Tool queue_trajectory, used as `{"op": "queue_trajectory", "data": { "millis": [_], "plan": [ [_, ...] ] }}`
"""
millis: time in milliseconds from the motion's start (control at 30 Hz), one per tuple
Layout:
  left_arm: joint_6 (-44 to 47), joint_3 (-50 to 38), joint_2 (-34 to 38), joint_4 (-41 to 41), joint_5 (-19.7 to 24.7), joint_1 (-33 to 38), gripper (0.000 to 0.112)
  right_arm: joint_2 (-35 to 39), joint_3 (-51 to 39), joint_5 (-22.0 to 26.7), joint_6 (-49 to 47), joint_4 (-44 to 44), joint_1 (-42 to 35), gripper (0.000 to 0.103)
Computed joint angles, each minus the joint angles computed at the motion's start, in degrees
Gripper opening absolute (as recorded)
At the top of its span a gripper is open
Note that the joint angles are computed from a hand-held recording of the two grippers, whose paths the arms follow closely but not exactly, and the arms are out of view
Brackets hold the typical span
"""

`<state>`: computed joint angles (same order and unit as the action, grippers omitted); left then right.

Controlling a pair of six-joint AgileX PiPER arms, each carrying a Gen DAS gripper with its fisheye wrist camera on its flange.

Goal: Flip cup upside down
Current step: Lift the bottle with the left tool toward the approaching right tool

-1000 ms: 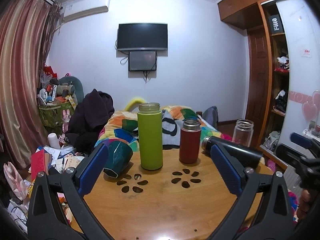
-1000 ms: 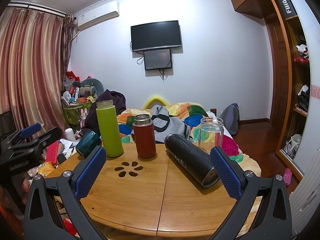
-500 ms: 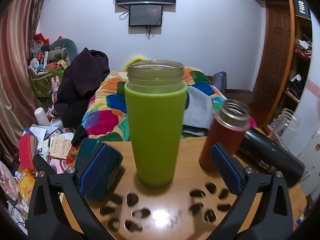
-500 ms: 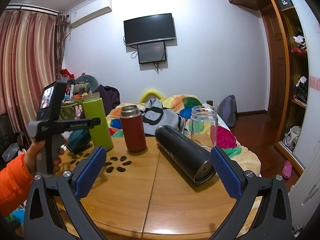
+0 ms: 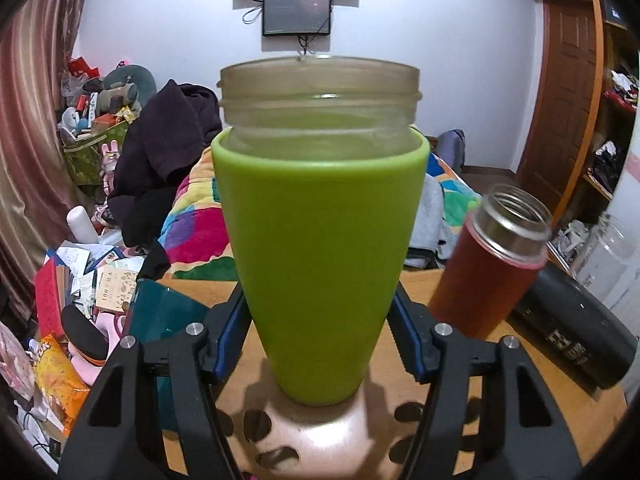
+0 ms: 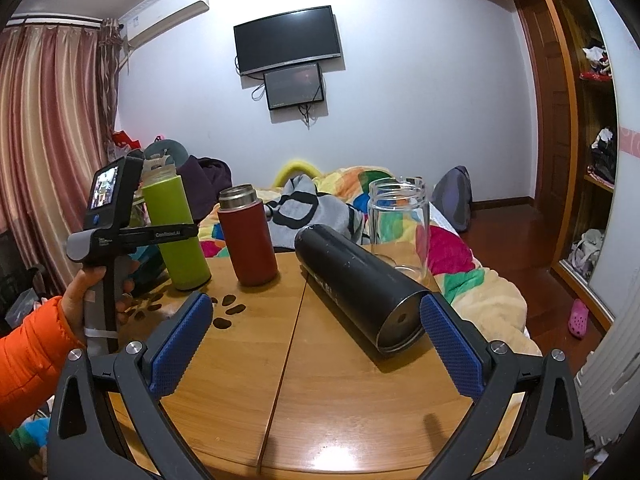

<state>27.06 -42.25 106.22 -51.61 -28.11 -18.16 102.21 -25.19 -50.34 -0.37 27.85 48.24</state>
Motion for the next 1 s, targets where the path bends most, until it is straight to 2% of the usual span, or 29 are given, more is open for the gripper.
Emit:
{"op": "queue_trajectory", "data": {
  "millis": [133,267,367,500,700,867,967,1000],
  "plan": [
    [-1.68,3.58,-2.56,1.32,-0.43,-2.92,0.063,0.15,0.01,-0.4,0.0,0.06,0.37,0.103],
    [-4.0,8.08,-4.84,1.2,-3.93,-8.48,0.064,0.96,0.17,-1.76,-0.33,0.43,0.97,0.103],
    [-5.73,11.8,-6.65,-0.22,-7.36,-14.66,0.064,1.51,1.1,-3.54,0.1,0.38,1.5,0.103],
    [-5.51,14.79,-8.09,-6.26,-12.22,-25.45,0.064,2.21,2.82,-6.03,1.07,-0.07,2.29,0.103],
    [-6.73,16.14,-9.31,-10.77,-14.49,-35.59,0.063,2.67,5.85,-9.32,0.93,1.05,4.66,0.103],
    [-6.74,16.32,-9.04,-13.6,-16.68,-39.95,0.063,3.59,7.57,-12.25,2.34,-0.76,4.85,0.103],
    [-5.9,17.52,-11.34,-11.6,-14.36,-37.59,0.064,4.61,7.75,-13.65,3.23,-2.47,4.44,0.103],
    [-5.87,18.27,-12.44,-11.89,-15.08,-38.39,0.064,5.31,7.72,-14.33,3.57,-2.96,4.29,0.103]
  ]
}}
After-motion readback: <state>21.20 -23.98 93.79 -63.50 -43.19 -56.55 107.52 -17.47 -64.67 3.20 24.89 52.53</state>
